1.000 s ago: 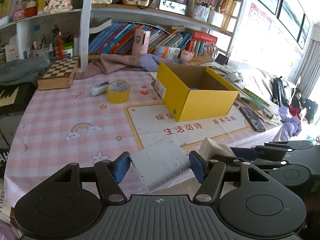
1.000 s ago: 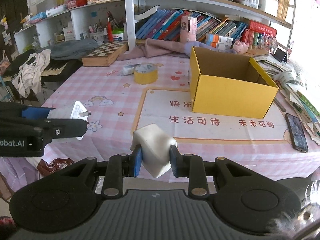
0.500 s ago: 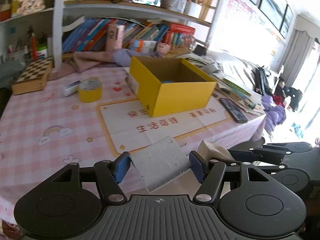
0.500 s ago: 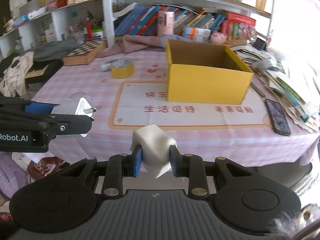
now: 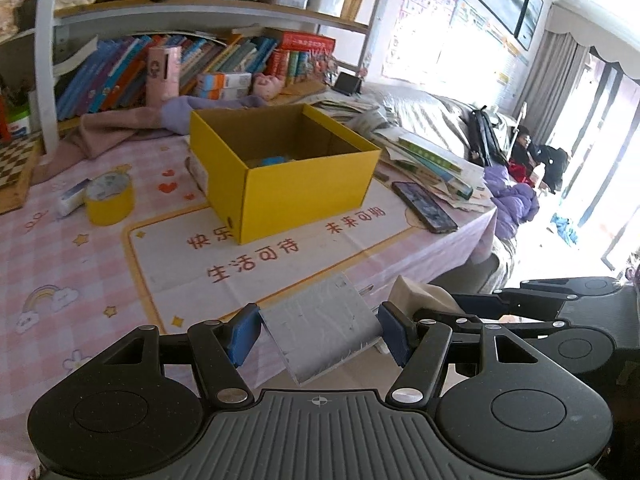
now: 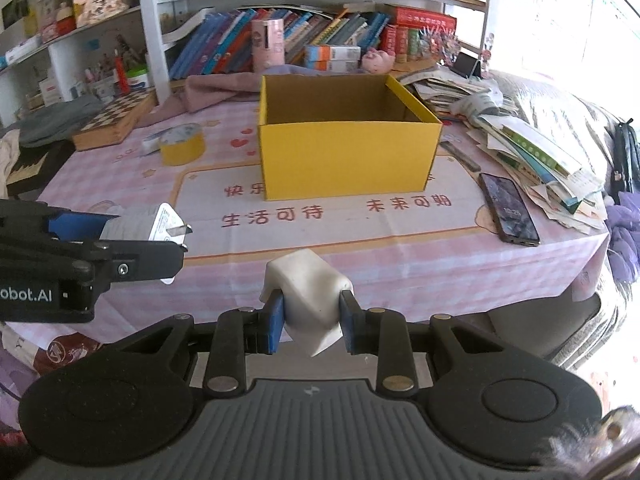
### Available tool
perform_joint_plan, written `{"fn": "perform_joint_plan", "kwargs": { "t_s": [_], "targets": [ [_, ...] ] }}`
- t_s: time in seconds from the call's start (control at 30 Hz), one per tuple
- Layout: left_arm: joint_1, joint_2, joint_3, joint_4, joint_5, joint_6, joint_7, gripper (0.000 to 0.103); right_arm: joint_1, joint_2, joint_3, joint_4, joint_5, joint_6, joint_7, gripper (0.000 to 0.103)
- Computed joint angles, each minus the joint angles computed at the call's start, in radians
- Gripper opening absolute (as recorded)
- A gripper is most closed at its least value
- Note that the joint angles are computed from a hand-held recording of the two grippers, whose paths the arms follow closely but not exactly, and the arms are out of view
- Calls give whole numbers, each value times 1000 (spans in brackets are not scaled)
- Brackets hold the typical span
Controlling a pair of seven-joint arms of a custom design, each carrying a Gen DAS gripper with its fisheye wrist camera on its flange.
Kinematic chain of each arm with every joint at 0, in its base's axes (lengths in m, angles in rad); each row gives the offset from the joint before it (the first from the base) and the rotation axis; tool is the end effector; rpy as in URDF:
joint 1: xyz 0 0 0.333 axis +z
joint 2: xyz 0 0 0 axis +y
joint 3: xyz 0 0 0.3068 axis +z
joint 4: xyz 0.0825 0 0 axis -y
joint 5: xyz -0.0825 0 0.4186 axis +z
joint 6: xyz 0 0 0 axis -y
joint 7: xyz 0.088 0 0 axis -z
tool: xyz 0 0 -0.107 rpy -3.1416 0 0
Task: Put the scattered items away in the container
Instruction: 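Carry the cream block in the right tool while the left tool carries the power bank toward the yellow box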
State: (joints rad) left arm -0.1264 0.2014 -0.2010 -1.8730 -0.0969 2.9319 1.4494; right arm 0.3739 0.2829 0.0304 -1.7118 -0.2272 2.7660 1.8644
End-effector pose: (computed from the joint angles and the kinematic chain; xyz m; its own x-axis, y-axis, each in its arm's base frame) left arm 0.6547 -0.2065 0.4860 -0.1897 -0.9581 0.2146 -0.6831 -0.0281 -0.7298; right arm 0.6568 0.2891 0.4914 0.2829 -0.9591 -0.0073 -0.6815 -0.1956 -0.7052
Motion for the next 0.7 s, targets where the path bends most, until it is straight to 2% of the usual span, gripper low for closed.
{"fn": "perform_joint_plan", "kwargs": {
  "t_s": [0.43, 0.7],
  "targets": [
    [6, 144, -32, 191, -30, -69, 89, 65, -13, 79, -25, 111, 9, -47, -4, 27],
    [22, 247, -70, 332, -70, -107, 188, 65, -18, 126, -46, 181, -7, -71, 20, 27]
  ]
}}
